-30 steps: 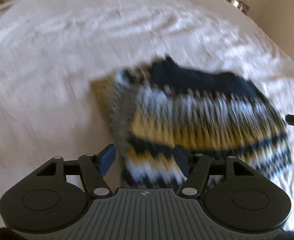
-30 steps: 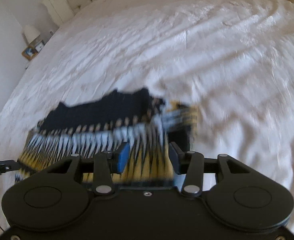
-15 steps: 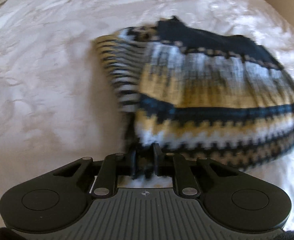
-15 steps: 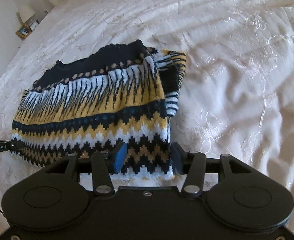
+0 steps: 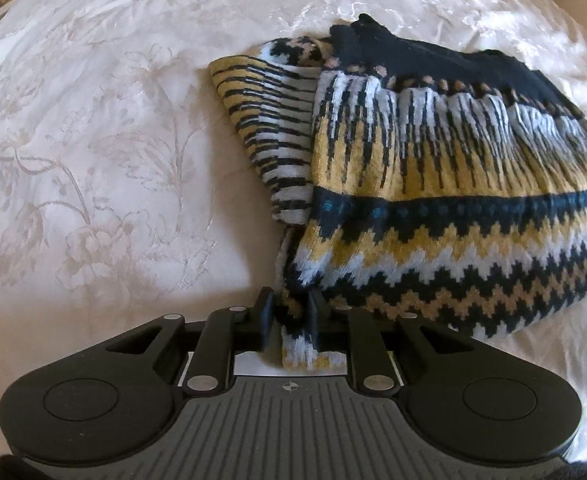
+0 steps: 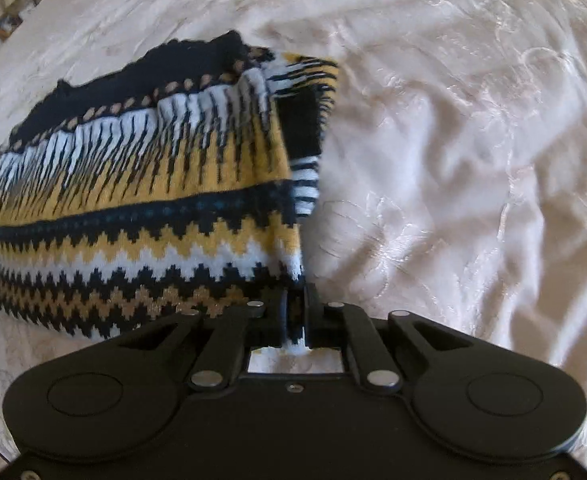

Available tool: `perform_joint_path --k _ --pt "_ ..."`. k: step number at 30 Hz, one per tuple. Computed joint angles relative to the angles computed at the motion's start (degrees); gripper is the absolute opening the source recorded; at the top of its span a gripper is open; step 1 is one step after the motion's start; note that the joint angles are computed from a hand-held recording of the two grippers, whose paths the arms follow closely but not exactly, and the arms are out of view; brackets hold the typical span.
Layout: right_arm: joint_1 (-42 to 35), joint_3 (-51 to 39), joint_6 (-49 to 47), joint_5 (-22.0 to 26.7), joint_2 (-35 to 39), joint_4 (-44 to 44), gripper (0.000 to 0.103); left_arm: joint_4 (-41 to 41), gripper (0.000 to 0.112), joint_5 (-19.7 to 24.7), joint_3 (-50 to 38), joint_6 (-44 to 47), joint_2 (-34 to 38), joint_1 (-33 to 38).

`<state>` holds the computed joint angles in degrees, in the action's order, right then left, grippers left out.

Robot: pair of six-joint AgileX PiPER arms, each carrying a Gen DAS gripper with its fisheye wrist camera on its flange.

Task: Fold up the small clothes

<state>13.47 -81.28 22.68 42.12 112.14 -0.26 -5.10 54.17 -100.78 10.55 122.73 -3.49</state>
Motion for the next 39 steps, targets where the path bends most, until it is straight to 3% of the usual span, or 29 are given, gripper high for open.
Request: perform_joint_path --k 3,6,7,11,17,21,23,26,32,35,36,37,39 --pt "-0.21 1.95 1.04 -1.95 -3.28 -1.05 0.026 1.29 0.026 1.41 -1.56 -2.64 -1.13 -0.20" --pt "0.35 2.92 4.40 -4.45 -6.30 -5.60 0.053 4.43 0.030 -2.42 -0.07 -6.39 -5.30 -1.77" --pt "0.40 2.85 4.31 -5.93 -6.84 -6.03 0.056 4.05 0.031 -3.32 -0.82 -6.61 -5.87 -2.25" --pt "0.58 -2.65 -2.34 -9.41 -3.48 -1.42 0.059 -0.22 0.040 -1.94 -10.12 -5.22 -1.38 -4.24" --pt "2.28 -21.31 -11.90 -3.15 9.95 5.84 0.062 0.66 0.041 6.34 -33.03 -4.91 14.49 -8.00" --pt "2.48 -28.34 -14.90 1.82 15.94 5.99 0.062 3.48 0.041 12.69 -44.05 -5.67 23.21 -8.30" --pt "2.47 -30.73 -12.68 4.55 18.29 2.78 0.062 2.49 0.042 9.36 -39.36 -3.71 21.97 -7.16" --pt "0.57 -26.87 -12.36 2.24 17.16 1.97 0.057 0.05 0.043 6.16 -34.75 0.44 20.29 -5.79" --pt "-0.31 -25.57 -14.66 1.72 15.88 3.69 0.059 -0.84 0.043 11.19 -41.93 -1.45 23.23 -5.61" --pt "-0.05 -23.56 -11.48 0.47 13.36 3.94 0.065 -2.33 0.047 11.65 -40.63 -2.92 21.41 -5.33" --pt "0.00 -22.63 -10.41 -0.01 12.21 3.95 0.071 -3.12 0.050 10.86 -38.07 -3.53 19.57 -5.11" --pt "0.04 -20.61 -9.20 -1.14 10.37 4.11 0.078 -3.90 0.051 8.99 -34.27 -3.89 17.23 -4.86" --pt "0.15 -17.44 -6.97 -2.64 7.52 3.93 0.080 -5.87 0.058 5.04 -26.26 -4.82 12.25 -4.40"
